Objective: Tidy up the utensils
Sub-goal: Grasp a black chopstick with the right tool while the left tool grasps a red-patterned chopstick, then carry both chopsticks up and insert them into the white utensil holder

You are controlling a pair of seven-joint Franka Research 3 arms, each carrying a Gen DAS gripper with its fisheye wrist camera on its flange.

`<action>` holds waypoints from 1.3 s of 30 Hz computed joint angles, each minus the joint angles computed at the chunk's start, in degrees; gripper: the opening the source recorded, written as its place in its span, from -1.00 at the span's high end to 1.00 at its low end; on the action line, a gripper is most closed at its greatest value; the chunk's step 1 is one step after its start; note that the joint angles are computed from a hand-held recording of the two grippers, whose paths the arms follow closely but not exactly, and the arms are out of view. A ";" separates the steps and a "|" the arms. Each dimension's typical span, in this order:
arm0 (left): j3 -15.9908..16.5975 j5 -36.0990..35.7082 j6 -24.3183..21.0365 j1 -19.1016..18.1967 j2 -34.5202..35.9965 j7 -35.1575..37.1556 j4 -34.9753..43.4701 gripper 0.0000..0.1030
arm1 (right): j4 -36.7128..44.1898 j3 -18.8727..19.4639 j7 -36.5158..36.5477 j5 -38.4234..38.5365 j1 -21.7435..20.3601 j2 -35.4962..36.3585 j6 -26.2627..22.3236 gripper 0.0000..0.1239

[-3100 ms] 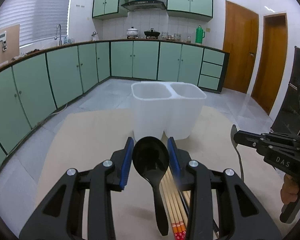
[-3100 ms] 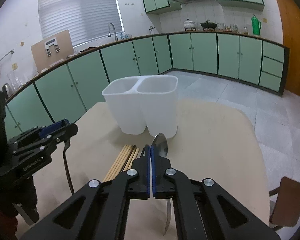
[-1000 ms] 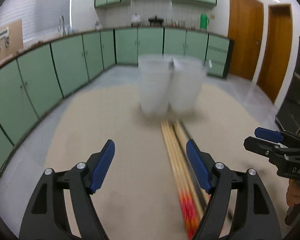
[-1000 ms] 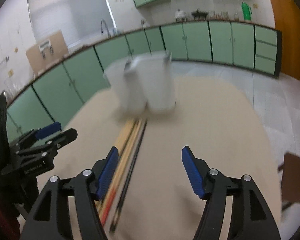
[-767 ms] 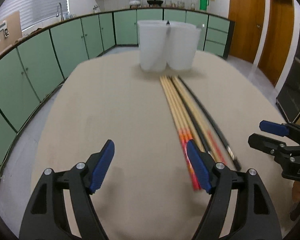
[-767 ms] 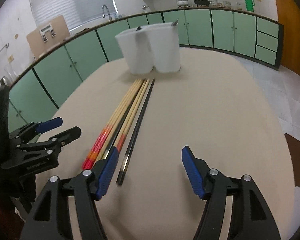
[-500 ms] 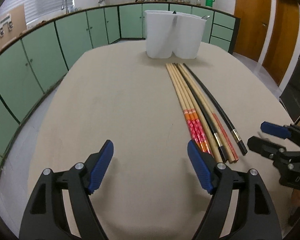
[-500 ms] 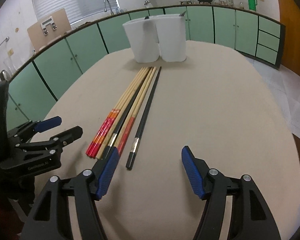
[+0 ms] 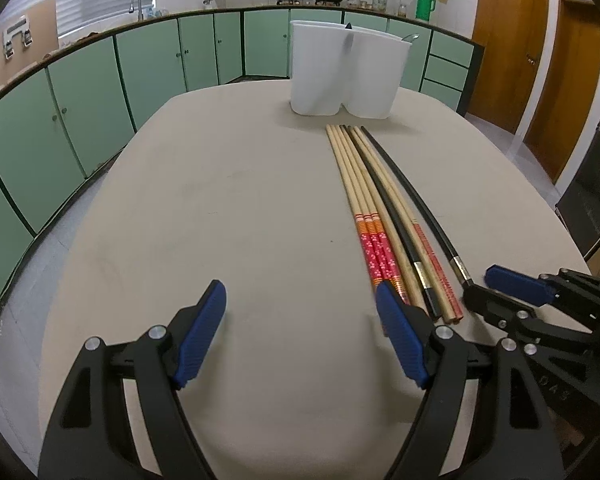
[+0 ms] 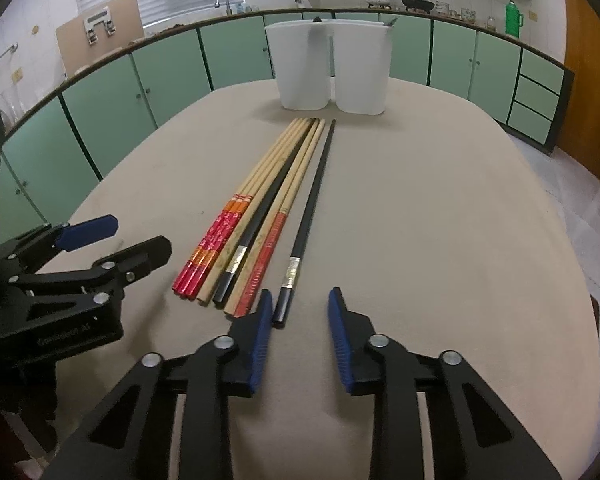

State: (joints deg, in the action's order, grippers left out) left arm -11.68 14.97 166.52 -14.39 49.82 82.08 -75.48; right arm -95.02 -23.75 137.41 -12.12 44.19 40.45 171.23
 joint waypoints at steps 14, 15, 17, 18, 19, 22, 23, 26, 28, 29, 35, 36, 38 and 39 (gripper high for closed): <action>0.27 -0.61 -5.41 -1.14 2.03 1.55 3.67 -0.46 | -2.37 -1.79 2.21 0.77 1.13 -0.92 1.18 0.89; 0.71 -0.45 -5.53 -1.47 2.01 1.20 3.72 -0.46 | -2.66 -2.24 2.47 0.81 1.43 -1.00 1.16 0.89; 2.39 0.34 -5.81 -2.66 1.91 -0.54 3.89 -0.46 | -3.02 -2.88 2.77 0.71 1.87 -1.14 0.96 0.90; 2.90 0.69 -5.99 -3.01 1.89 -1.24 3.98 -0.46 | -3.13 -3.31 3.00 0.53 2.22 -1.17 0.73 0.90; 2.91 0.93 -6.08 -3.05 1.94 -1.44 4.09 -0.45 | -3.15 -3.26 2.97 0.40 2.15 -1.20 0.72 0.89; 2.96 1.81 -5.66 -3.11 1.61 -1.63 3.60 -0.31 | -2.62 -3.26 3.05 -0.14 2.13 -0.96 0.08 0.89; 2.69 2.02 -5.35 -2.90 1.46 -1.28 3.23 -0.21 | -2.54 -3.25 3.15 -0.36 2.13 -0.92 -0.03 0.88; 1.15 2.04 -4.66 -2.02 1.30 0.77 2.60 0.12 | -2.70 -2.40 3.06 -0.50 1.29 -1.11 0.45 0.88; 0.12 1.64 -4.28 -1.44 1.25 2.26 2.22 0.31 | -2.98 -1.84 2.83 -0.22 0.79 -1.30 0.97 0.88; -0.43 1.38 -4.12 -1.14 1.25 3.10 2.10 0.44 | -3.10 -1.70 2.73 -0.03 0.65 -1.35 1.20 0.89; -2.05 -0.91 -4.23 -0.19 1.52 6.07 2.21 0.89 | -3.63 -1.01 1.61 2.10 -0.07 -1.35 3.16 0.90; -2.10 -1.20 -4.15 -0.13 1.47 6.23 2.11 0.89 | -4.06 -0.87 1.36 2.75 -0.23 -1.50 4.06 0.90; -2.59 -2.17 -3.90 0.37 1.22 6.44 1.72 0.90 | -4.56 -1.61 0.88 4.03 0.44 -1.49 5.10 0.90; -2.63 -2.53 -3.45 0.53 0.93 6.29 1.33 0.90 | -4.97 -3.20 0.95 4.35 1.79 -1.47 5.54 0.90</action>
State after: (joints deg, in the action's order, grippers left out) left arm -14.31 12.44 163.06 -13.86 50.75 88.37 -74.15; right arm -99.99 -26.95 138.35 -7.76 45.98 38.97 176.77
